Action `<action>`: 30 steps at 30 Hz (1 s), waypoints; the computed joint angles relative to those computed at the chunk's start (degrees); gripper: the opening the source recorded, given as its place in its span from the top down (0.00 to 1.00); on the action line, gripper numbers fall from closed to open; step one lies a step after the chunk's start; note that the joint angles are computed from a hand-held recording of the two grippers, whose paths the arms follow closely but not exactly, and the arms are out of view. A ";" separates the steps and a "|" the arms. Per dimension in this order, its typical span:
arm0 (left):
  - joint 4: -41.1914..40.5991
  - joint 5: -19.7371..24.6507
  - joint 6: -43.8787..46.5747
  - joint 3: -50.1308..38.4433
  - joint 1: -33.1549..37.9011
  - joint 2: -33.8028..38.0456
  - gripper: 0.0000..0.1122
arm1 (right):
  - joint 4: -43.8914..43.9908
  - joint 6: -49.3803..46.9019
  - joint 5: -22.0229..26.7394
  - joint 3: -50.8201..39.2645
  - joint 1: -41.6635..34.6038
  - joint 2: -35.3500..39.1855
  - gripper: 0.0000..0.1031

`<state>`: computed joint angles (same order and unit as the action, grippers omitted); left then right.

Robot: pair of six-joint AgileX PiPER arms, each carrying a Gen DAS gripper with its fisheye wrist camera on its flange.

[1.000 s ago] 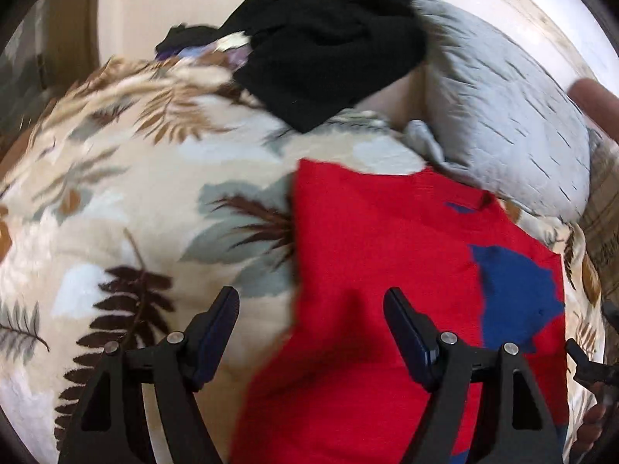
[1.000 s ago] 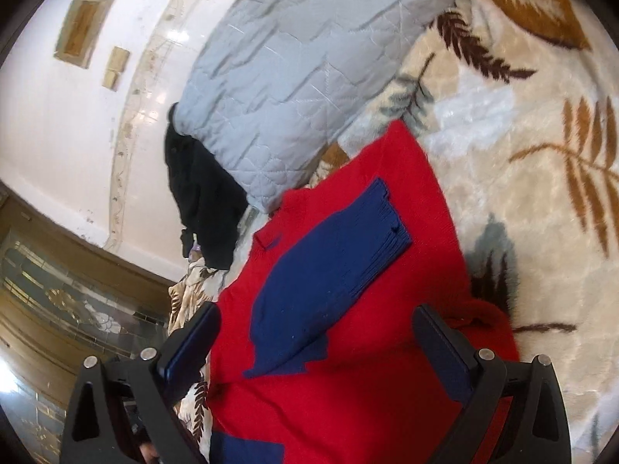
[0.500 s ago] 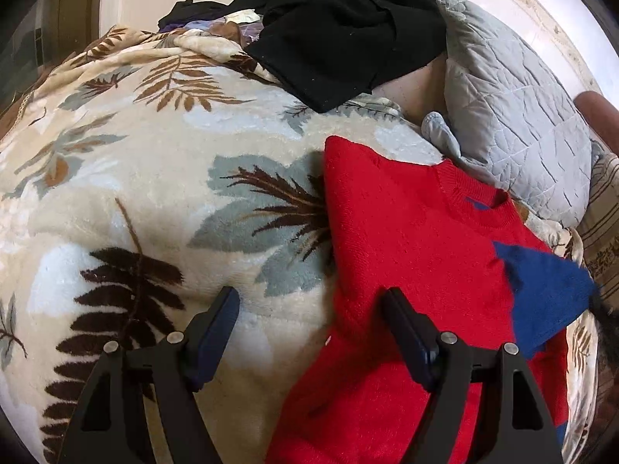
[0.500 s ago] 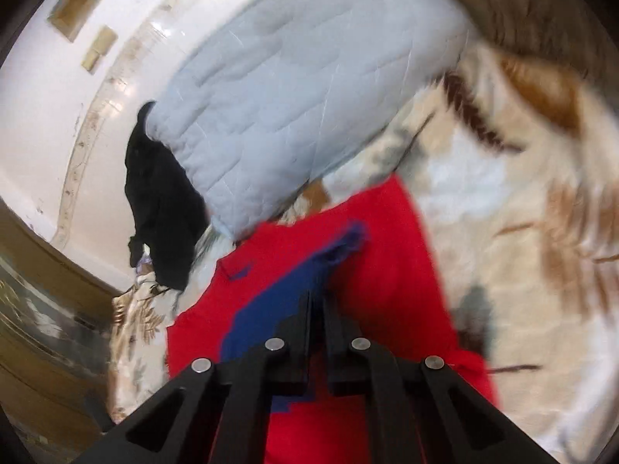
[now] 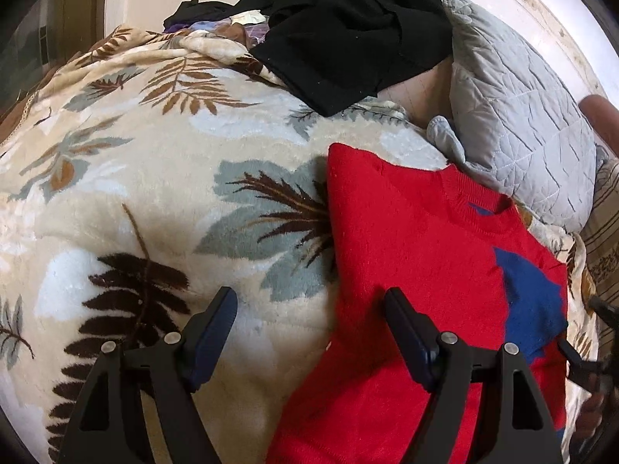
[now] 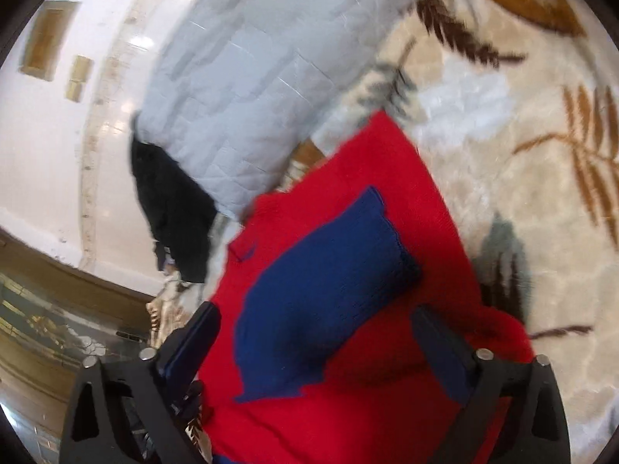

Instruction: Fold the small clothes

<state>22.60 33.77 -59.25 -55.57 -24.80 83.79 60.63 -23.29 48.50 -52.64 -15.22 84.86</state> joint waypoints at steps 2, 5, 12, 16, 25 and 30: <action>-0.10 0.44 0.10 -0.14 -0.12 0.05 0.30 | -4.93 4.78 -2.10 -2.44 1.83 2.59 0.82; -0.70 1.07 1.01 -0.45 0.01 -0.34 0.30 | -11.01 8.85 -4.66 -3.58 3.80 -0.33 0.95; 0.04 0.05 -0.04 -1.53 0.30 0.31 0.30 | -22.00 12.21 -9.48 2.38 6.64 -5.03 0.91; 3.64 3.85 0.89 -4.72 -1.95 5.90 0.28 | -18.19 7.78 -9.27 4.67 3.99 -9.04 0.53; 0.55 0.76 5.35 -2.81 -0.78 4.26 0.57 | -9.42 -4.60 -3.37 -0.05 4.97 -8.55 0.27; -5.06 0.99 9.06 -2.68 1.10 1.31 0.58 | -9.05 -5.01 -1.15 -0.23 4.77 -2.41 0.28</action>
<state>17.54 34.76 -50.20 -58.25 -23.70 85.10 51.58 -28.30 47.35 -52.87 -10.46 82.45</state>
